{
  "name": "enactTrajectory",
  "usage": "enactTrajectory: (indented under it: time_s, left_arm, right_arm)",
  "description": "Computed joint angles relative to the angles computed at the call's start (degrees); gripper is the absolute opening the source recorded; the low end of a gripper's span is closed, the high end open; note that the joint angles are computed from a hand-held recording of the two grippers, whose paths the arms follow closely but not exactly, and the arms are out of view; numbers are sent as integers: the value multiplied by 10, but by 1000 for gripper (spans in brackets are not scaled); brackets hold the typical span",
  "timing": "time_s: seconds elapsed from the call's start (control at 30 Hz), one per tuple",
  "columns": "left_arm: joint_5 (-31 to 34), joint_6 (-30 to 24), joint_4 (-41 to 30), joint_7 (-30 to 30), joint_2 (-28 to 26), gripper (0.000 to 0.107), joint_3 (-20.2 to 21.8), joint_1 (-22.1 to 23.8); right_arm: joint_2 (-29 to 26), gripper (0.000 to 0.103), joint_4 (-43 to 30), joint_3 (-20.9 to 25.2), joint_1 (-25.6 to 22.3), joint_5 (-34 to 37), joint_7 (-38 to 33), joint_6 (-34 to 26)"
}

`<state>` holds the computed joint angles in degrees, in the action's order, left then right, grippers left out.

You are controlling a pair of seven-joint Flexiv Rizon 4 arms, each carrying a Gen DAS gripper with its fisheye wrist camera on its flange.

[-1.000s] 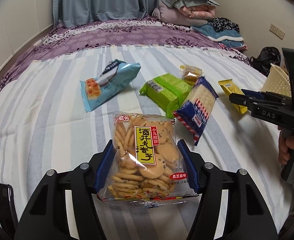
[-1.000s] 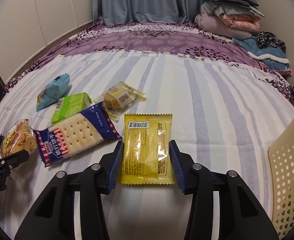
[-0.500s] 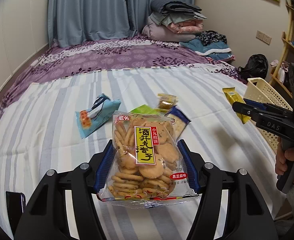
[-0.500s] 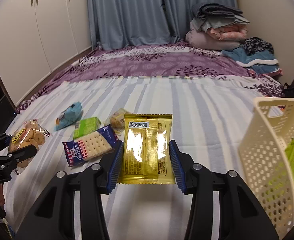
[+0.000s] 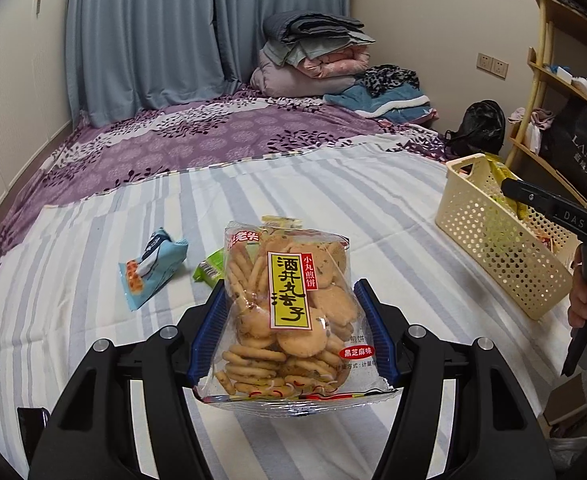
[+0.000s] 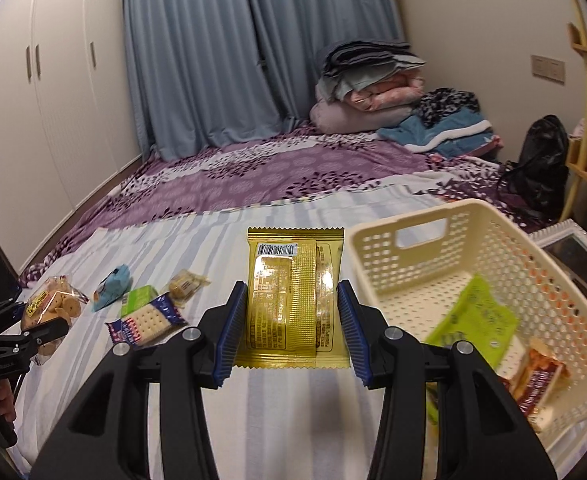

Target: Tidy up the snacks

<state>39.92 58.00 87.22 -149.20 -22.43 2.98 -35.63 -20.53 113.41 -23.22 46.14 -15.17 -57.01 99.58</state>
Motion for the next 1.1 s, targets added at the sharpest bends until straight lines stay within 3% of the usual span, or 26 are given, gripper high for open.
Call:
enactTrajectory:
  time_s: [0.23, 0.43, 0.57, 0.63, 0.67, 1.1]
  left_arm:
    - [-7, -7, -30, 25, -15, 64, -7, -6]
    - [-21, -9, -59, 58, -34, 64, -8, -15]
    - [-30, -14, -82, 78, -47, 64, -6, -25]
    - [-36, -16, -91, 89, -52, 64, -5, -29]
    - [-38, -16, -95, 94, -55, 64, -5, -31]
    - [-71, -14, -176, 166, -105, 64, 3, -52]
  right_arm:
    - [26, 46, 64, -157, 112, 52, -8, 18]
    - [33, 46, 93, -217, 148, 89, -23, 16]
    - [39, 50, 104, -212, 136, 108, -23, 16]
    - [37, 63, 113, -228, 147, 116, -19, 20]
    - [36, 65, 116, -234, 150, 122, -19, 22]
    - [33, 65, 130, -259, 165, 184, -32, 42]
